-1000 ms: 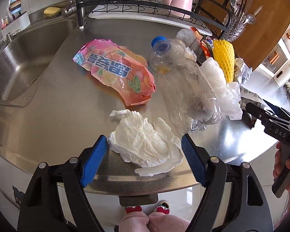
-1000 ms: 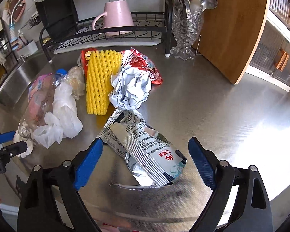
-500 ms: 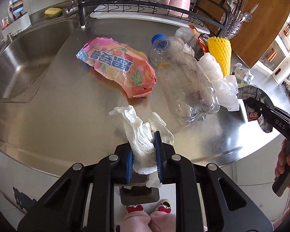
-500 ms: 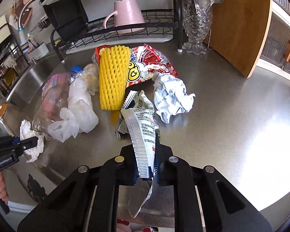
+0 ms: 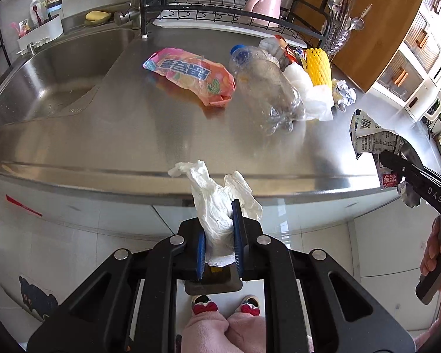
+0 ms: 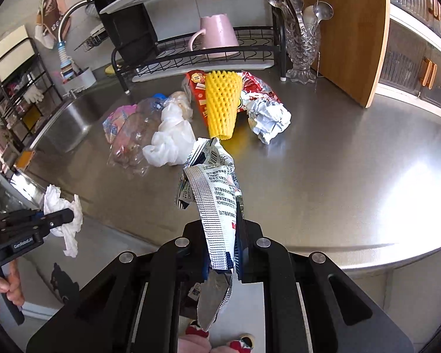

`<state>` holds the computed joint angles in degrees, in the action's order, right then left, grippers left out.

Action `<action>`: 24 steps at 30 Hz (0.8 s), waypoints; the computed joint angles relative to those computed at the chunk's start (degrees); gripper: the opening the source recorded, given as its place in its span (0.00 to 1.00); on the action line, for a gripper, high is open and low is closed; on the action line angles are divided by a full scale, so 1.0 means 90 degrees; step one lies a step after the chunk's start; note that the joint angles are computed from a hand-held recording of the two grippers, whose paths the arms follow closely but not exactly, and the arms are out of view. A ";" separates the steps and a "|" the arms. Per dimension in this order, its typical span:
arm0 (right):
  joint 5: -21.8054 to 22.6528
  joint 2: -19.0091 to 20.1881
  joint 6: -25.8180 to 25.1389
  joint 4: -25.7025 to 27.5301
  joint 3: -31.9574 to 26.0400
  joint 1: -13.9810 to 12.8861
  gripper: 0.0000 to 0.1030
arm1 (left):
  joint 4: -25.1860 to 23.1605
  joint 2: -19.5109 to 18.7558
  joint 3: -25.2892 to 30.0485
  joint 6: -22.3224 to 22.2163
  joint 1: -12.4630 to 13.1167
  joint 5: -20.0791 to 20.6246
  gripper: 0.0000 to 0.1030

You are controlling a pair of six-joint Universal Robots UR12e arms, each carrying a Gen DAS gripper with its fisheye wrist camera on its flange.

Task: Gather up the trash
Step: 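Lower tissue and wrapper over the floor bin and open both tools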

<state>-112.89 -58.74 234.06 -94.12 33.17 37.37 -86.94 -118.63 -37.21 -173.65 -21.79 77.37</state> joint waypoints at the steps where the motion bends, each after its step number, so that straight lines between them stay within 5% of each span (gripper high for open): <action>1: 0.0036 -0.0014 0.0033 0.0000 0.0018 0.0043 0.14 | 0.0030 0.0113 -0.0179 0.0015 0.0010 -0.0012 0.14; 13: 0.0929 -0.0095 0.0707 -0.0019 0.0467 0.0491 0.14 | -0.0122 0.0990 -0.1765 0.0213 0.0082 -0.0125 0.14; 24: 0.2181 0.0027 0.1522 -0.0261 0.1178 0.0404 0.14 | -0.0154 0.1152 -0.2807 0.0571 0.0133 -0.0271 0.14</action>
